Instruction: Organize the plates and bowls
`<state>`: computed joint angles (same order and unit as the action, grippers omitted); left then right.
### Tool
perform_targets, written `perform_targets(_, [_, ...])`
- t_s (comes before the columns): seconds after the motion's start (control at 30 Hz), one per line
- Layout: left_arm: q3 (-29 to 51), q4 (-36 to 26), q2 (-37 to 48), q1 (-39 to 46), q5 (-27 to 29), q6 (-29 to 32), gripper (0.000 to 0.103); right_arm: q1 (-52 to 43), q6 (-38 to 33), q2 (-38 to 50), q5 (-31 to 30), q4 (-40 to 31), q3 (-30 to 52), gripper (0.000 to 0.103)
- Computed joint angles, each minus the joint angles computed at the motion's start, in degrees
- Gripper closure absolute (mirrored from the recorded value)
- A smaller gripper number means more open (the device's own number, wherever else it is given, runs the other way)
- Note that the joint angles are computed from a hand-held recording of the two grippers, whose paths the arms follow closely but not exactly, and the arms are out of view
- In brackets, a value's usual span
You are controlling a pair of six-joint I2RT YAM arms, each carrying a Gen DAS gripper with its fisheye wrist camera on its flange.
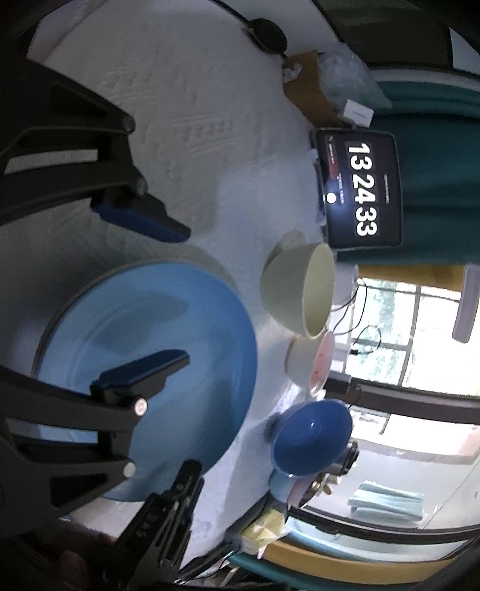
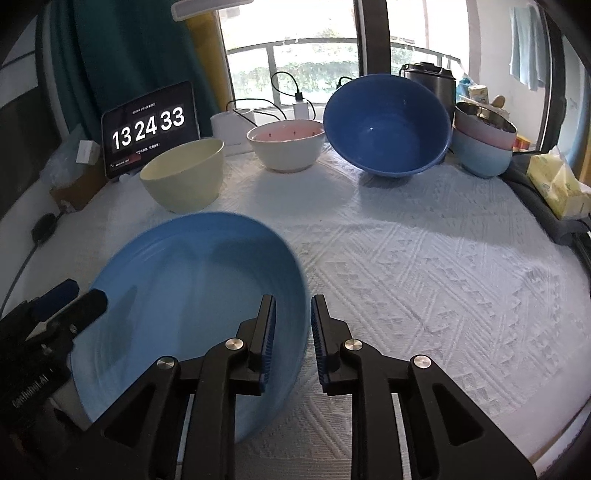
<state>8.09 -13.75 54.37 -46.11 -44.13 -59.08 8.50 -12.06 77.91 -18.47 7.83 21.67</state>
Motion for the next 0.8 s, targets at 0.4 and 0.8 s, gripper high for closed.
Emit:
perform_targets(0.4, [-1.2,4.2,3.2,6.1,3.1,2.1,0.041,-3.1,-0.5,1.3,-2.4,-0.6,0.9,0.074])
perform_targets(0.8, [-3.2,17.5,11.3,11.7,10.3,7.5,0.041,-1.8,0.8,6.1,-3.8,2.3,1.1,0.056])
